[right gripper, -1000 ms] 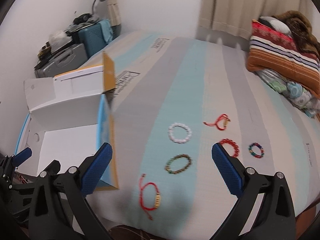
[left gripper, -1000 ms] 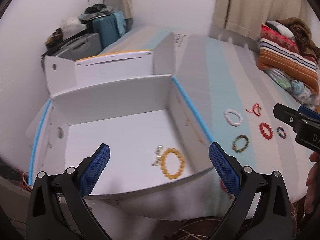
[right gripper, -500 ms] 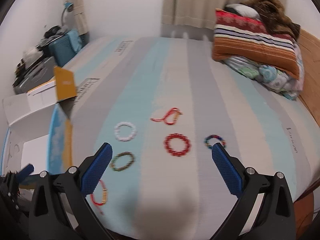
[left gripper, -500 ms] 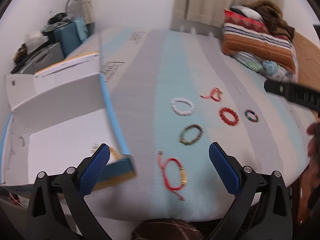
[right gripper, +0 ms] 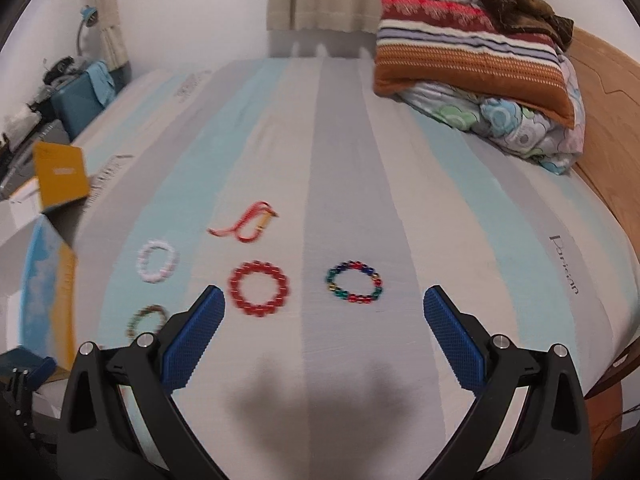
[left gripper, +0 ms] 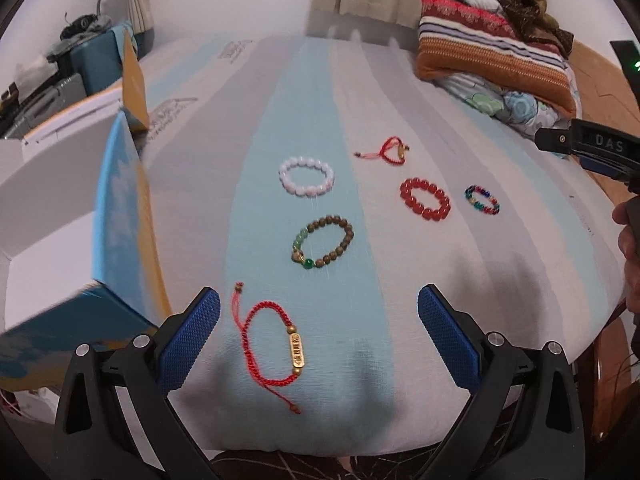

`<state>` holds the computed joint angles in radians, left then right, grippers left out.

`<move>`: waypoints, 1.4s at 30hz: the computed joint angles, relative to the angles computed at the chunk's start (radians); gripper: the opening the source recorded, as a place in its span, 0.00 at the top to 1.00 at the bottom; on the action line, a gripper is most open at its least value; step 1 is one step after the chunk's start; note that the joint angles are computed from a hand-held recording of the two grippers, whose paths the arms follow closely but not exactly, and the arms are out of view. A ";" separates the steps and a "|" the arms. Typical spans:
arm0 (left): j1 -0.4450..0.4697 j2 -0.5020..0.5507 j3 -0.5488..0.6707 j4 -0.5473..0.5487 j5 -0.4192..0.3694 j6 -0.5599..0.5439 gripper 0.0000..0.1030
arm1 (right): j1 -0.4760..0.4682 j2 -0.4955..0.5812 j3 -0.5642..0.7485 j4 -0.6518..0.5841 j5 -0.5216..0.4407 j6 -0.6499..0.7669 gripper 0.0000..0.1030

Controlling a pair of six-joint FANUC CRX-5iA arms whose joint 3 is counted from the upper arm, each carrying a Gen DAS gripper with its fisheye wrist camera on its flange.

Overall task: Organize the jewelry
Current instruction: 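Withdraw both open tools from the box back over the bed, then grasp the red cord bracelet with the left tool while the right tool grasps the multicolour bracelet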

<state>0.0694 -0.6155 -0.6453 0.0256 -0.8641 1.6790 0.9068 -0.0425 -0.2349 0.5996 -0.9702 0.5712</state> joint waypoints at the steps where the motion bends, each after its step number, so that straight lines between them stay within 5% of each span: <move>1: -0.007 0.014 -0.003 -0.002 0.011 0.007 0.06 | -0.011 0.009 0.003 -0.010 0.004 0.008 0.07; 17: 0.016 0.176 -0.067 0.037 0.123 -0.039 0.11 | -0.179 0.244 0.163 -0.217 0.041 0.211 0.07; 28: -0.046 0.218 -0.035 -0.090 0.139 0.060 0.13 | -0.224 0.352 0.256 -0.355 0.009 0.301 0.19; 36: -0.063 0.195 -0.035 -0.102 0.103 0.105 0.38 | -0.236 0.355 0.255 -0.413 0.009 0.326 0.42; 42: -0.059 0.189 -0.030 -0.098 0.063 0.099 0.67 | -0.241 0.350 0.256 -0.429 0.006 0.347 0.70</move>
